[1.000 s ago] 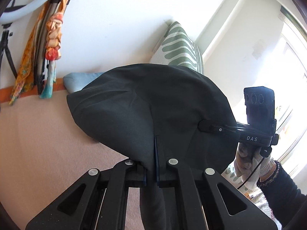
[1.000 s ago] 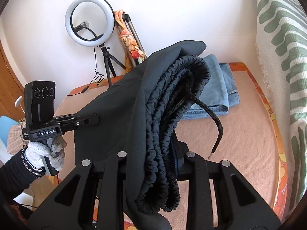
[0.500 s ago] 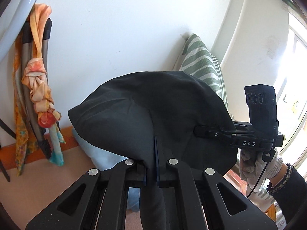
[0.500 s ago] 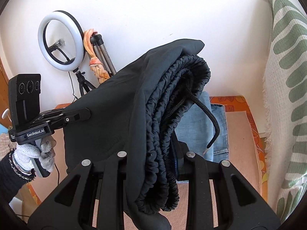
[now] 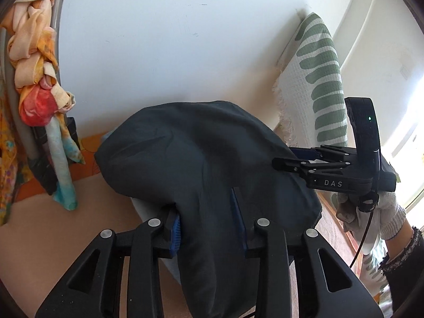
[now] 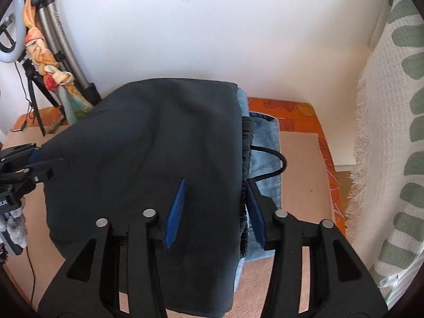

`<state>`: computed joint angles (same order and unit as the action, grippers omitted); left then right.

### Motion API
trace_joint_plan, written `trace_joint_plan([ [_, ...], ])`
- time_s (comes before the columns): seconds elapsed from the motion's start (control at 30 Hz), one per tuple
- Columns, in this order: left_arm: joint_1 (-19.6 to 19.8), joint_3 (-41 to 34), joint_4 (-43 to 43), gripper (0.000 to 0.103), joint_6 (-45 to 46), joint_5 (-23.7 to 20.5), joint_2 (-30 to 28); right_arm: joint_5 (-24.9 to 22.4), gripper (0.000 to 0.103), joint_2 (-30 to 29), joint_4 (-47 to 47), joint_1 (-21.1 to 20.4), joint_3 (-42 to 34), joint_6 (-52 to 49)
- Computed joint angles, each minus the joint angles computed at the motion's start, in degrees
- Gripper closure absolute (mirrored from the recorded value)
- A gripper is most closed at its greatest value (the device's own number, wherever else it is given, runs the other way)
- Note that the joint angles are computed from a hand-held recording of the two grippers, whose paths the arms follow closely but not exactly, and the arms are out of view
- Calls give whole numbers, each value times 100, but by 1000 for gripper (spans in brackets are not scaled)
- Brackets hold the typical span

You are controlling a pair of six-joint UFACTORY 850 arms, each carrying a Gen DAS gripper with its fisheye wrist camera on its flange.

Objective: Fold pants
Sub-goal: 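Carry the bundle with the left gripper onto the folded jeans and release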

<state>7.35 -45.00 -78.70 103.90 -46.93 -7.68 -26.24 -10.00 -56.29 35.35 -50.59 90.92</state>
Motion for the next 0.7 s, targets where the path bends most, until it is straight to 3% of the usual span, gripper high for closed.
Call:
trace_joint_plan([
  [0.07, 78, 13, 36, 60, 1, 4, 24, 144, 48, 140, -293, 5, 188, 519],
  [0.23, 270, 81, 230, 60, -41, 5, 205, -161, 44, 417, -619, 220, 440, 1246],
  [0.37, 517, 201, 381, 56, -89, -181, 469, -461, 35, 778, -783, 475, 615, 1655],
  [0.6, 1007, 497, 655, 53, -165, -668, 1156, -1263, 25, 1070, -571, 1217, 518, 1918],
  [0.7, 1278, 688, 783, 44, -159, -973, 1552, -1664, 25, 1115, -364, 1608, 386, 1935],
])
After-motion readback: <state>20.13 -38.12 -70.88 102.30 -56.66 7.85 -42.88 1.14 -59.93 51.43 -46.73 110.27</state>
